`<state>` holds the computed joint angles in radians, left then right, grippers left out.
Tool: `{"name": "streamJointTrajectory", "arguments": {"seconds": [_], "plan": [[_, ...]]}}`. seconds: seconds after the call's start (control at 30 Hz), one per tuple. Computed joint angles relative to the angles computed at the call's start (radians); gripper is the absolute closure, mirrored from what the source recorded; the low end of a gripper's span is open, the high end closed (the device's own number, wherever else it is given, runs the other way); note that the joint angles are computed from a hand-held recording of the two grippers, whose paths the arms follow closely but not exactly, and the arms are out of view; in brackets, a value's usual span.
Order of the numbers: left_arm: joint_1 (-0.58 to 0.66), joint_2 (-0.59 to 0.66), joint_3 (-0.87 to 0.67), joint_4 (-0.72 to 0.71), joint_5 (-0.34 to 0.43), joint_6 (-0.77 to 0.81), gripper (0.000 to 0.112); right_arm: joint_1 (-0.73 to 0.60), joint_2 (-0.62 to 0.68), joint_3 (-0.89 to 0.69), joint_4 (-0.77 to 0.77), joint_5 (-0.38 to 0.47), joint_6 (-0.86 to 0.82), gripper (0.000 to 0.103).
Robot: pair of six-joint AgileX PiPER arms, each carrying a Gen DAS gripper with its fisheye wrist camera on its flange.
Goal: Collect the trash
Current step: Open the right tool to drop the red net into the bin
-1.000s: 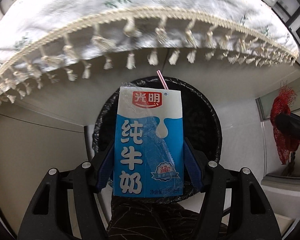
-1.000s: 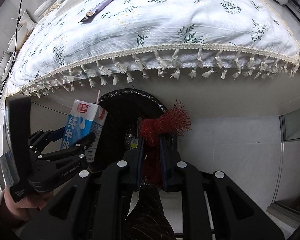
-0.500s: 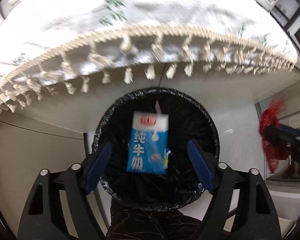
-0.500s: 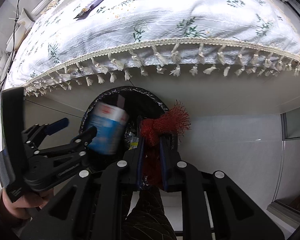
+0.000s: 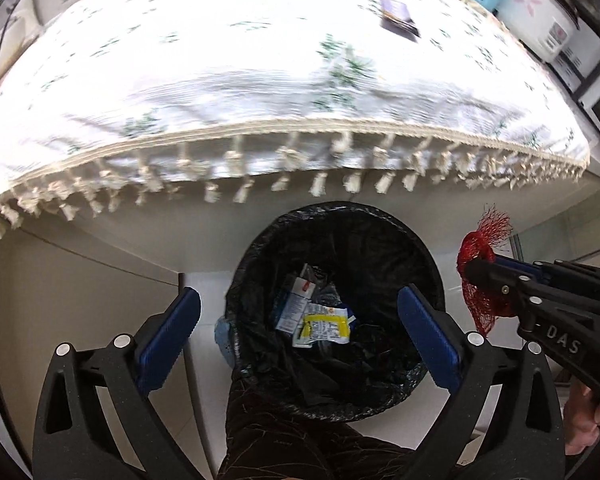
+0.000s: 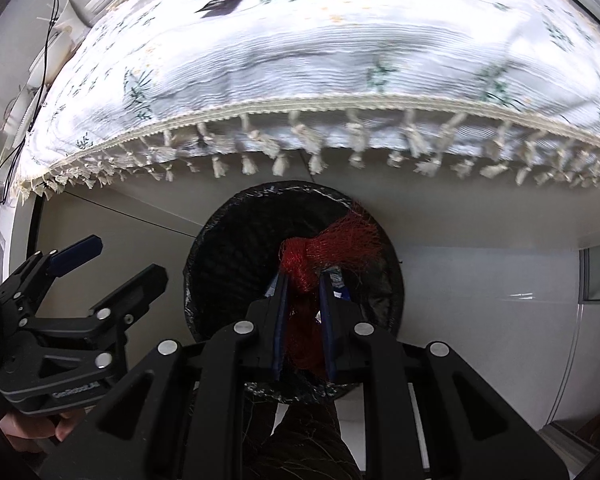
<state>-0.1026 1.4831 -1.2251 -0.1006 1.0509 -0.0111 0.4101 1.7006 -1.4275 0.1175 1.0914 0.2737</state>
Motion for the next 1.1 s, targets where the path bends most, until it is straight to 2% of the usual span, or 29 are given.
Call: {"name": "streamJointTrajectory", "arguments": {"seconds": [0.33,0.77,0.83,1.1], "plan": [[0.071,-0.007,0.032,0.034,-0.003,-0.013,0.015,0.059,0.104,-0.054,0.004,-0.027,0.002,0.087],[0.133,-0.012,0.064,0.036,-0.012,0.008,0.015,0.074,0.158,-0.095,-0.017,-0.025,0.025,0.076],[0.133,-0.012,0.062,0.030,-0.011,0.010,0.015,0.073,0.164,-0.095,-0.017,-0.031,0.023,0.072],[0.116,-0.004,0.058,0.024,-0.019,0.007,0.015,0.054,0.128,-0.070,-0.027,-0.040,0.023,0.044]]}}
